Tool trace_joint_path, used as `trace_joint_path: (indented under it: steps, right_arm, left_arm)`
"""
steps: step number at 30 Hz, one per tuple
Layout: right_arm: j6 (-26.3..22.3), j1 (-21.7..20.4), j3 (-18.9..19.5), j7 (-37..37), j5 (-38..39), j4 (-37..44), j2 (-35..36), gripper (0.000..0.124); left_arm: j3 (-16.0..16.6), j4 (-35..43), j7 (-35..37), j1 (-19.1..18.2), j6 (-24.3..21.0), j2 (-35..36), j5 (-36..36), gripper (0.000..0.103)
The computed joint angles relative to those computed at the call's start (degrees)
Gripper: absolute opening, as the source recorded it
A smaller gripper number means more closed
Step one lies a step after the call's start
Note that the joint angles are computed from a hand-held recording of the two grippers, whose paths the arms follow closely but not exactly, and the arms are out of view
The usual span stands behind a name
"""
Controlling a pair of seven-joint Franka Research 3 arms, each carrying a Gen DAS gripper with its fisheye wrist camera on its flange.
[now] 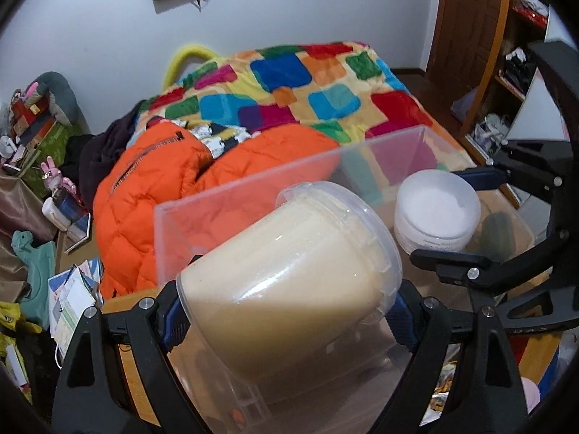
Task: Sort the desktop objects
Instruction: 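Lower both held containers into the clear plastic box and open both tools, then withdraw both open tools up and out of the clear box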
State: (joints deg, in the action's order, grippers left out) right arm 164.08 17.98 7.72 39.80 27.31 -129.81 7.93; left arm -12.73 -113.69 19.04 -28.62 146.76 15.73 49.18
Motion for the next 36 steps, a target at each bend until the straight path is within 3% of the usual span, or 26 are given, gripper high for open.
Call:
trace_joint_path:
  steps: [4,13,24,27,36]
  right_arm:
    - [-2.89,0.52,-1.17,3.52,-4.09,1.68,0.87,0.063]
    - [-7.63,-0.08,-1.07,3.50,-5.86,4.04,1.83,0.063]
    - [-6.00,1.07,-1.44,2.55,-10.81,2.77,1.08,0.062]
    - [-7.44,1.11,-1.64,3.25,-11.91,3.38,1.23,0.062]
    - [-8.58,1.33,-2.42,7.28,-16.01,4.27,1.49,0.074]
  left_arm:
    - [-0.48,0.11,2.18,0.63,-0.04,0.50,-2.90,0.088]
    - [-1.15,1.15,9.26,0.96,-2.03,1.14,-7.18,0.088]
    - [-0.76,1.07,14.48,1.47,0.44,1.71,-10.09,0.089]
    - [-0.64,0.71,15.28,1.51,1.42,1.61,-10.44,0.089]
    - [-0.32,0.36,15.46,1.24,2.14,1.42,-9.95,0.089]
